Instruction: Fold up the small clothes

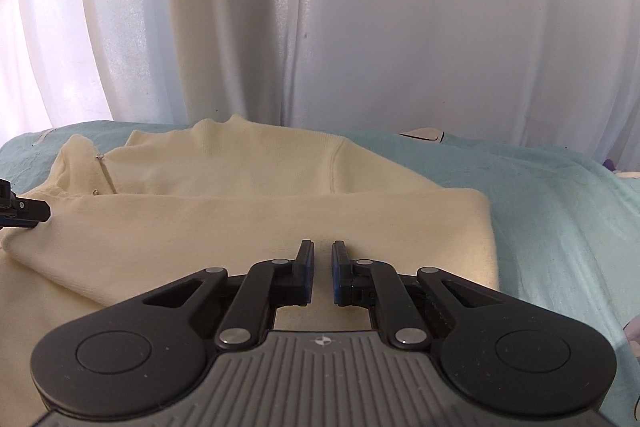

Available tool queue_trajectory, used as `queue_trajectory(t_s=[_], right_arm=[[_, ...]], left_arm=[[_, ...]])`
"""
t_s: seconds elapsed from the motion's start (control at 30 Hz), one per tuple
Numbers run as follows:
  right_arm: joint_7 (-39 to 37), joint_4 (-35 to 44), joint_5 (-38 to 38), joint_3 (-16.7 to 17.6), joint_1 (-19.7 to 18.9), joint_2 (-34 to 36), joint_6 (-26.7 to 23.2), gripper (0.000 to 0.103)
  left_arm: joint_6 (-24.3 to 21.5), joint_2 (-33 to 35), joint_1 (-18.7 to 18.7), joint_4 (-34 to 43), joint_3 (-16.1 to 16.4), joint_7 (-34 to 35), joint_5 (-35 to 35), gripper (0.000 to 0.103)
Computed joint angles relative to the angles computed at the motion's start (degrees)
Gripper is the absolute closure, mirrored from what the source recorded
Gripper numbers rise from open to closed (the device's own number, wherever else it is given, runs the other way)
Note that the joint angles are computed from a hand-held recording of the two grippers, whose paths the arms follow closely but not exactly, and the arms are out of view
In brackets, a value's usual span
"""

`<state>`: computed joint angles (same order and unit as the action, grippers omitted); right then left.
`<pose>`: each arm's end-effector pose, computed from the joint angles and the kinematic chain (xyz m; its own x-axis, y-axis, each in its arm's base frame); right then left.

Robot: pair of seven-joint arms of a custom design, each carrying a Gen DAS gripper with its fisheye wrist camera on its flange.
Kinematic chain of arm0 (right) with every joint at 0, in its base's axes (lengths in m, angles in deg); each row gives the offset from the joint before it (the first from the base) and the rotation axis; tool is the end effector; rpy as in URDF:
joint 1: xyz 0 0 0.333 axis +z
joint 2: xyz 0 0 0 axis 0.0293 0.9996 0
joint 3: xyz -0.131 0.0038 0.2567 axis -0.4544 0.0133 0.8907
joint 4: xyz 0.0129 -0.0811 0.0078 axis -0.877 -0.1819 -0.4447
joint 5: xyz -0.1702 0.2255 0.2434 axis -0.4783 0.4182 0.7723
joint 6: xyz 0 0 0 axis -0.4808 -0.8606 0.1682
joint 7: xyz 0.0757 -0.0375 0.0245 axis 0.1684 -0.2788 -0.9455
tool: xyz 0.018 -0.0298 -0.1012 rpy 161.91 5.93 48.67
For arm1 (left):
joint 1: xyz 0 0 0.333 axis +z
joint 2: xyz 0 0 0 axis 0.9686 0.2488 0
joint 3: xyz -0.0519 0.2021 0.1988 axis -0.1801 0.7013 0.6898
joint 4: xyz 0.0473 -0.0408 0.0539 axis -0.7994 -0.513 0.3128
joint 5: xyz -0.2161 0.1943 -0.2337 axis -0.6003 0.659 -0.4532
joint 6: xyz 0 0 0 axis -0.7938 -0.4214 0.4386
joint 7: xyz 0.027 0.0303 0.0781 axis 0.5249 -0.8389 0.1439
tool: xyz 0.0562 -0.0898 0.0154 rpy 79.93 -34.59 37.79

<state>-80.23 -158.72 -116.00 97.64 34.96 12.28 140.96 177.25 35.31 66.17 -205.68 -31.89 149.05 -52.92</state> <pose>0.3099 0.3454 0.4334 -0.4696 -0.8805 -0.0644 -0.5063 0.3283 -0.7974 0.4995 -0.1158 0.4818 -0.2994 -0.9015 0.3127 -0.7751 0.0387 -0.6306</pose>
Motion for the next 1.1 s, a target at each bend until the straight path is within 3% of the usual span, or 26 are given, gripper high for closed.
queue_trajectory(t_s=[0.03, 0.07, 0.13, 0.23, 0.3, 0.47, 0.5, 0.57, 0.6, 0.73, 0.9, 1.0, 1.03, 1.07, 1.1], right_arm=[[1.0, -0.18, 0.68, -0.19, 0.09, -0.56, 0.87, 0.096], [2.64, -0.8, 1.27, -0.38, 0.17, -1.66, 2.48, 0.095], [7.07, -2.45, 1.29, 0.19, 0.12, -4.43, 5.29, 0.095], [16.13, -5.53, -0.09, 2.38, -0.07, -8.58, 8.96, 0.088], [22.95, -8.76, -1.73, 3.0, -0.57, -11.74, 14.49, 0.069], [37.27, -13.41, -7.4, 6.36, -4.14, -17.43, 23.42, 0.039], [39.22, -13.73, -8.35, 6.95, -4.84, -18.12, 24.18, 0.036], [41.57, -13.88, -8.89, 7.42, -5.73, -19.1, 25.26, 0.032], [43.41, -13.8, -9.47, 7.87, -6.45, -19.44, 25.73, 0.028], [47.29, -12.82, -10.67, 7.5, -8.28, -18.86, 29.11, 0.02], [52.22, -11.19, -16.12, 7.75, -11.55, -17.08, 36.09, 0.019], [53.11, -9.91, -17.46, 8.43, -11.86, -16.09, 35.21, 0.02], [52.84, -9.54, -17.29, 8.46, -11.65, -15.78, 34.42, 0.02], [52.67, -9.28, -17.22, 8.33, -11.41, -15.52, 33.94, 0.021], [52.75, -9.08, -17.33, 8.24, -11.23, -15.27, 33.56, 0.023]], left_arm=[[-0.89, -0.6, 0.35, -0.04, 0.7, -0.38, -0.86, 0.061], [-1.14, -1.46, 0.98, -0.35, 1.42, -1.06, -1.63, 0.042], [2.42, -3.11, 3.29, -1.65, 2.1, -4.68, -0.89, 0.021], [10.68, -2.89, 7.16, -2.52, 2.94, -10.83, 1.69, 0.016], [13.22, -0.91, 9.9, -1.27, 4.28, -14.48, 4.17, 0.016], [7.47, 5.87, 16.34, 5.86, 8.22, -22.85, 5.92, 0.016], [6.46, 7.38, 17.25, 7.34, 8.94, -22.92, 3.35, 0.017], [4.62, 10.04, 19.44, 9.92, 9.27, -23.62, 0.27, 0.028], [5.47, 10.91, 20.09, 10.62, 9.13, -19.96, -5.17, 0.029], [4.9, 14.53, 23.11, 14.69, 7.73, -13.07, -15.28, 0.035], [3.37, 19.32, 26.8, 20.24, 5.42, -4.28, -28.99, 0.041], [0.47, 21.5, 28.77, 22.46, 4.91, -4.06, -33.36, 0.065], [-0.32, 22.16, 29.17, 22.93, 4.9, -5.63, -33.07, 0.081], [-0.95, 22.72, 29.59, 23.32, 4.77, -6.4, -33.14, 0.089], [-2.02, 23.32, 30.41, 23.76, 4.38, -5.13, -35.53, 0.088]])
